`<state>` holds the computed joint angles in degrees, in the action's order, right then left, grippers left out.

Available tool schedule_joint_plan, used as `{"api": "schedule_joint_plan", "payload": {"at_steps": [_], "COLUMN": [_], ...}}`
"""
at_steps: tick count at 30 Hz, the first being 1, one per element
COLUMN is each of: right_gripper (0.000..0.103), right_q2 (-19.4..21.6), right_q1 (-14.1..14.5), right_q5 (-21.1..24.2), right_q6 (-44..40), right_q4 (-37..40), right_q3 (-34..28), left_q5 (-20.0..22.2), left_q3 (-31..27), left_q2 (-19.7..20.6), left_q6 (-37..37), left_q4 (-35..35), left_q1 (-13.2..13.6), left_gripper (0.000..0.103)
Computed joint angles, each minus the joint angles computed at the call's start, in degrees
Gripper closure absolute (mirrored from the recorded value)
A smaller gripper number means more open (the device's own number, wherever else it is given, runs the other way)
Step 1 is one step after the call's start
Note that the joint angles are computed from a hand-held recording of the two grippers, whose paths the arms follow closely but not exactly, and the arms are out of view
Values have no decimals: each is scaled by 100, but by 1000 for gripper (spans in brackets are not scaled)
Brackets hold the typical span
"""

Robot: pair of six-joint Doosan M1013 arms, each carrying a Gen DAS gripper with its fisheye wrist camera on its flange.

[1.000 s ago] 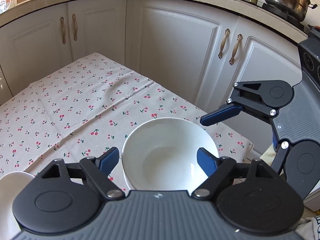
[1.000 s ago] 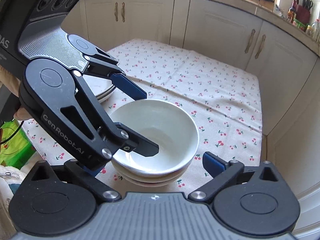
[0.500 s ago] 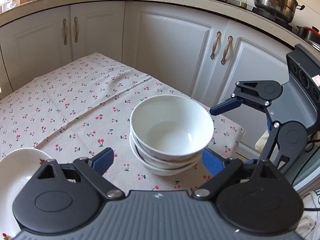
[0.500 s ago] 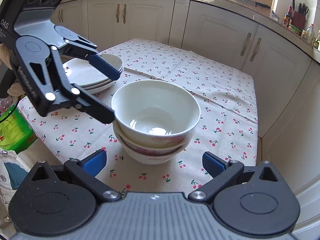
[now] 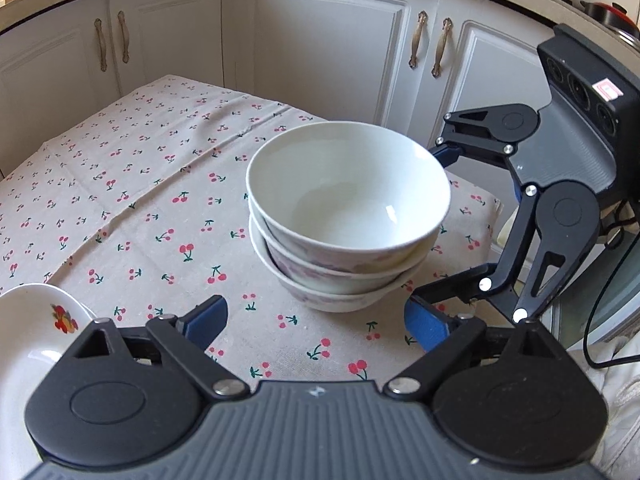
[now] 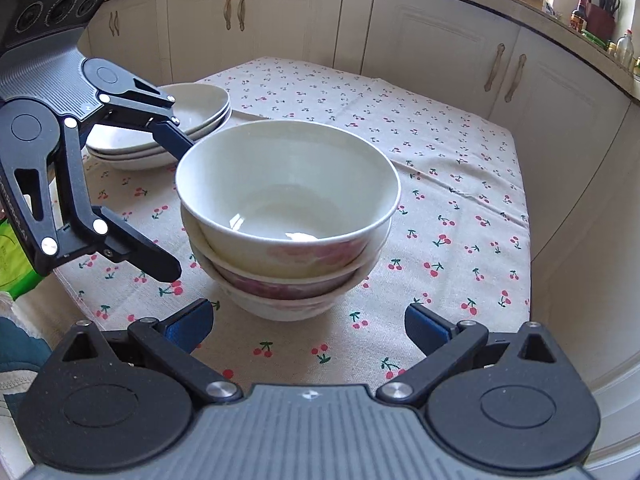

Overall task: Organize plates and bowls
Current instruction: 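Grasp the stack of three bowls with the left gripper and lift it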

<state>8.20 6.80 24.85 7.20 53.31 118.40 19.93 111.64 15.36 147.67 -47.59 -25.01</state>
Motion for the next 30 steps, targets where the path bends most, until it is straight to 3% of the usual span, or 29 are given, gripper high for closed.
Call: {"api": "schedule_joint_plan", "payload": {"at_steps": [10,13,17,24,30], "right_gripper": [0,0,0,0,0], "right_q2": [224,273,348,340,342], "right_q1": [38,-19,-88,-110,-119], "right_q5": [-16,222,533,496,551], "right_q6": [449,433,666,432,400], "right_q4": [-766,-706,-822,-589,-613], "right_q3": [-146,-200,-310,-263,-292], "left_q5": [192,252,201,54,195], "left_q3": [-267,-323,-326,-222,-303], "left_q2": [305,367,391,369,384], "left_q6": [-647,-892,-870,-73,-269], "left_q4": [1057,1325,1428,691,954], "left_q1": [-28,-27,-42,7,7], "left_gripper": [8,8,0,0,0]}}
